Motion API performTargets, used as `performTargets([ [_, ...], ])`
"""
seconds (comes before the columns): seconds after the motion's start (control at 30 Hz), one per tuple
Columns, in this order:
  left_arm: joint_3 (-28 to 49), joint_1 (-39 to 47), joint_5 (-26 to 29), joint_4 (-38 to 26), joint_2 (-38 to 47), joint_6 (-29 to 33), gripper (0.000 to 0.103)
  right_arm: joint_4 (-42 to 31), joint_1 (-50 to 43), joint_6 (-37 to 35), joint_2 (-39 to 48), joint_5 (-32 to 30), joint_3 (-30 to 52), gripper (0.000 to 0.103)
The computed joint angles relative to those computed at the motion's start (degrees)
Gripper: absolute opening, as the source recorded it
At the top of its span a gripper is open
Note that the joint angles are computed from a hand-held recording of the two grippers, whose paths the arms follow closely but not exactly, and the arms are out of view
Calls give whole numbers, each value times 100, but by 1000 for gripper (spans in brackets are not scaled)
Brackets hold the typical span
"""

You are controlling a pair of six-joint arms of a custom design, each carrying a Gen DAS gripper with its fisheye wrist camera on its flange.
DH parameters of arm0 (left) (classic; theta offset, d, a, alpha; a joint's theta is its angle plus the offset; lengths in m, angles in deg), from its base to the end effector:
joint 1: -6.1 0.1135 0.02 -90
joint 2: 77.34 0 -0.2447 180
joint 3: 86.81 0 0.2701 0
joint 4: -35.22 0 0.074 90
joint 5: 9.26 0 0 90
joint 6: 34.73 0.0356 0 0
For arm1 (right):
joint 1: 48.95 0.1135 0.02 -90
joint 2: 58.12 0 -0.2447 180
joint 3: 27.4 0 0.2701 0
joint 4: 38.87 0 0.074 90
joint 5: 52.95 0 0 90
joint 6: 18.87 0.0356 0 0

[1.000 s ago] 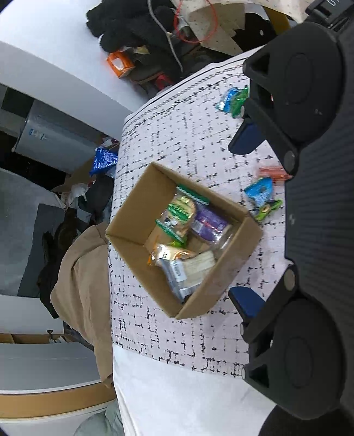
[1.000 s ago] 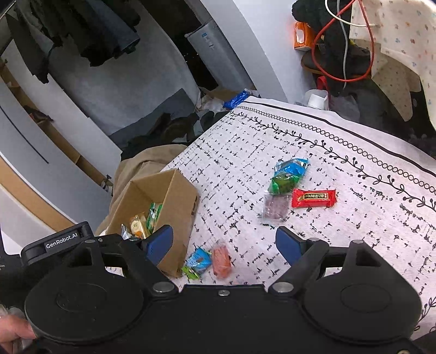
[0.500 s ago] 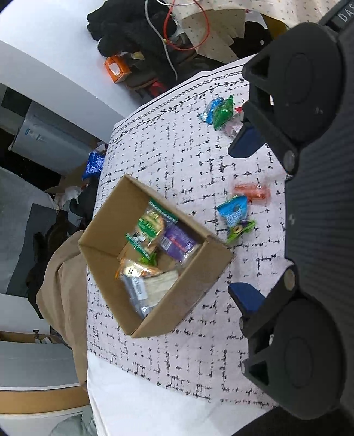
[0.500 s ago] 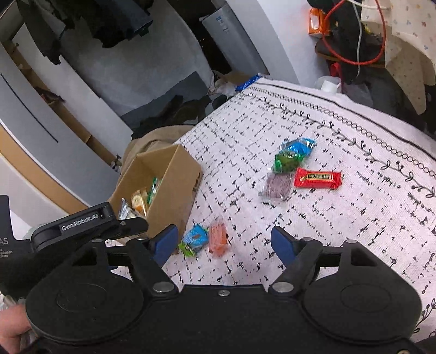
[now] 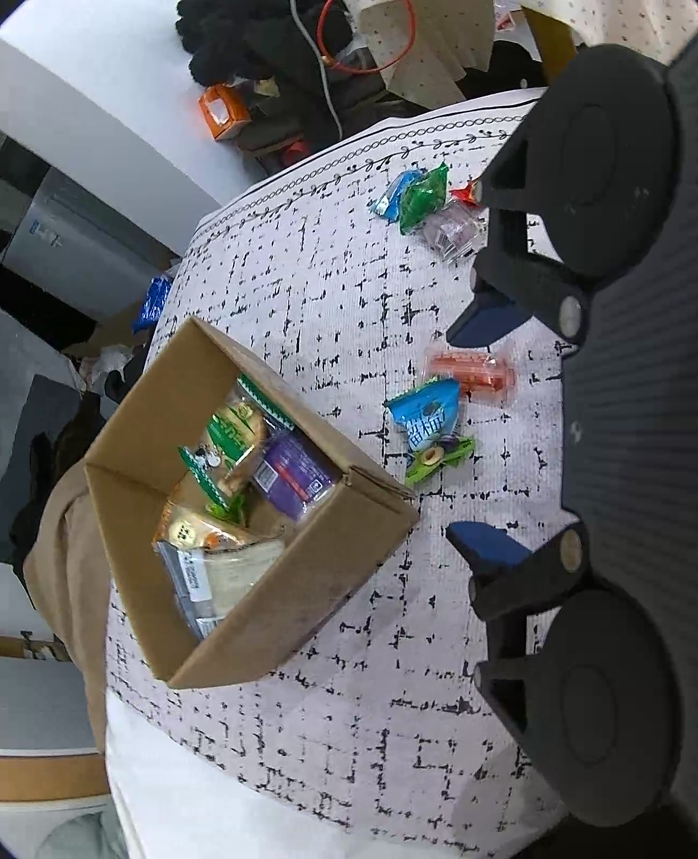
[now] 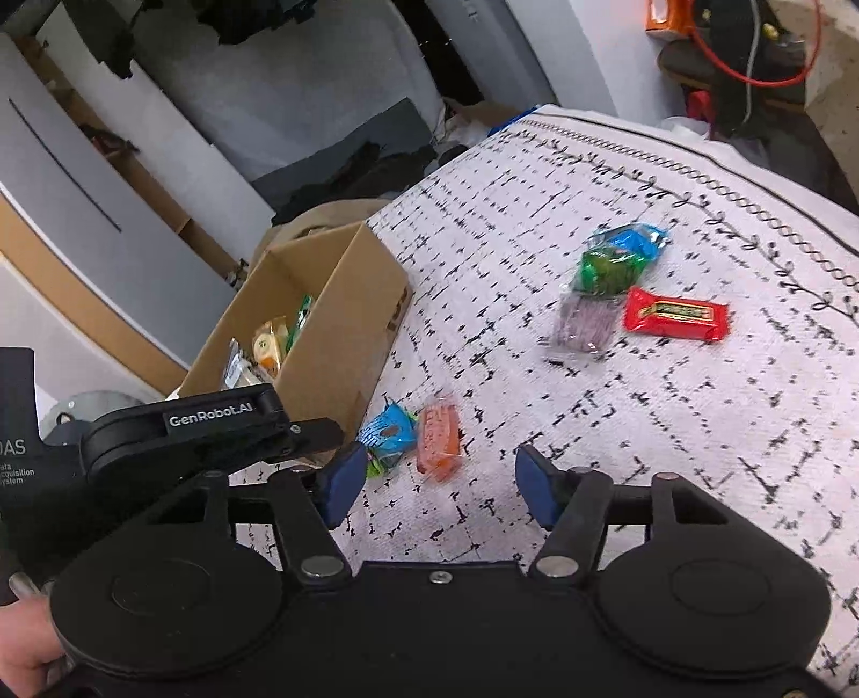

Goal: Organize snacks
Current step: 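Move both grippers back over the remaining snacks beside the box, then grasp the blue-and-green packet with the left gripper while the right grasps the orange packet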

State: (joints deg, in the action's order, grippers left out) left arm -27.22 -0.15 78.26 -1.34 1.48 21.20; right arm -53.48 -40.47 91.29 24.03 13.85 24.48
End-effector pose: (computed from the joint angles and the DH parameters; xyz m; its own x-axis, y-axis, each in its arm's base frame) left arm 0.2876 -0.0300 0.1740 -0.7283 -0.4833 -0.4858 -0.3905 0.8753 -0.2853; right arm 0.2902 0.0574 0.1445 -0.7970 0.2014 -0.5694 -0.1459 0.8506 0.5052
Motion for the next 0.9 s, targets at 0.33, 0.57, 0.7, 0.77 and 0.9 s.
performTargets([
  [0.33,-110,177,243,578,457,-302,58,309,257,-80,910,-49,448,53],
  [0.57,-52,233,355,924,829,-533,58,472,352,-161,1413,33,707,49],
  [0.7,-31,249,360,1082,1017,-622,58,487,380,-218,1628,80,800,48],
  [0.77,-9,245,368,1165,1110,-663,58,496,391,-224,1730,48,857,48],
  [0.9,31,193,345,1326,1295,-772,58,550,382,-249,1871,-13,912,48],
])
